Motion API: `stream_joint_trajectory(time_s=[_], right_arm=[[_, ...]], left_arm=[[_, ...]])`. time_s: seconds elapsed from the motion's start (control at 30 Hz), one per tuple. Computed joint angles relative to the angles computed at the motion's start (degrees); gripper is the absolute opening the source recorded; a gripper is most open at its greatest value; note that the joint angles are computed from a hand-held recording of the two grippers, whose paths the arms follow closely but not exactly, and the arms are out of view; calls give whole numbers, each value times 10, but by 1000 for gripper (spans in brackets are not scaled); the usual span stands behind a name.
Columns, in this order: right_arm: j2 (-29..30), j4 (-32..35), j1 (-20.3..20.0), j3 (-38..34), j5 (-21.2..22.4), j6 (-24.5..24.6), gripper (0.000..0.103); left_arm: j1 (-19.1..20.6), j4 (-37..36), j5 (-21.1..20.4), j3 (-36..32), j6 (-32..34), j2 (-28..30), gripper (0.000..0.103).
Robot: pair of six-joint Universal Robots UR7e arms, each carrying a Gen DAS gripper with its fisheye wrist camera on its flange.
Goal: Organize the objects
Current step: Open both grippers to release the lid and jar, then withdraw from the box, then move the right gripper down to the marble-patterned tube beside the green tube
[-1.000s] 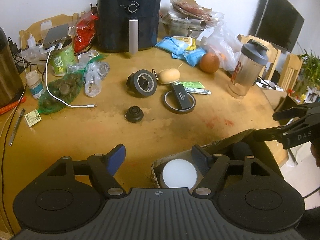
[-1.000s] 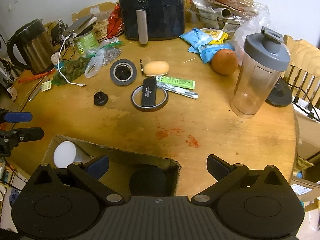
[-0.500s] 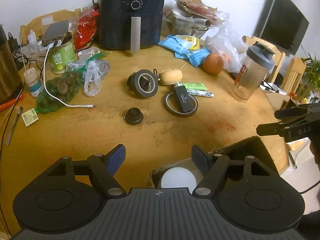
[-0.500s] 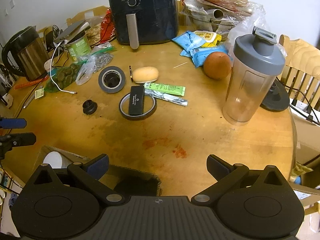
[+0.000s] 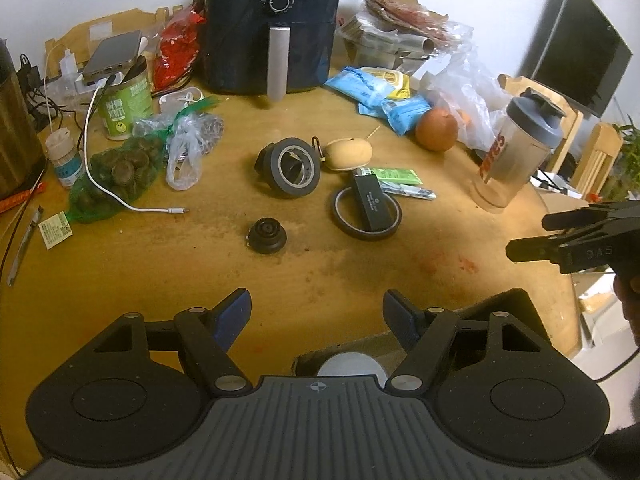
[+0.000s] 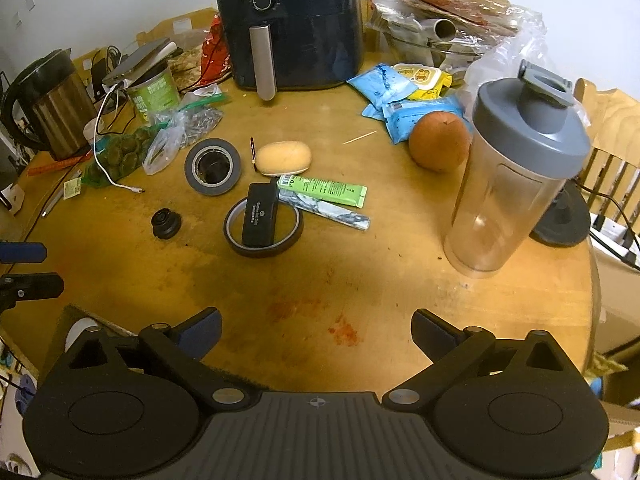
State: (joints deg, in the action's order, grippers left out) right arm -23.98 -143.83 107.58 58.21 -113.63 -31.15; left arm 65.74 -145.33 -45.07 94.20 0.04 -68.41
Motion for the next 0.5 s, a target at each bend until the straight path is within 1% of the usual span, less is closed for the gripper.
stream_joint_trajectory(time_s=[0.07, 0.23, 0.43, 0.5], right_arm=[[8, 11, -1, -15, 3, -4, 95], [28, 28, -3, -48, 10, -16, 93], [54, 45, -5, -89, 17, -40, 89], [64, 50, -5, -103, 18, -48, 86]], left_arm=[[-1, 2, 3, -2, -6, 2, 72], [-2, 10, 10, -8, -22, 6, 72], [-4, 19, 17, -11, -40, 7, 72], [-5, 22, 20, -11, -46, 7, 72]])
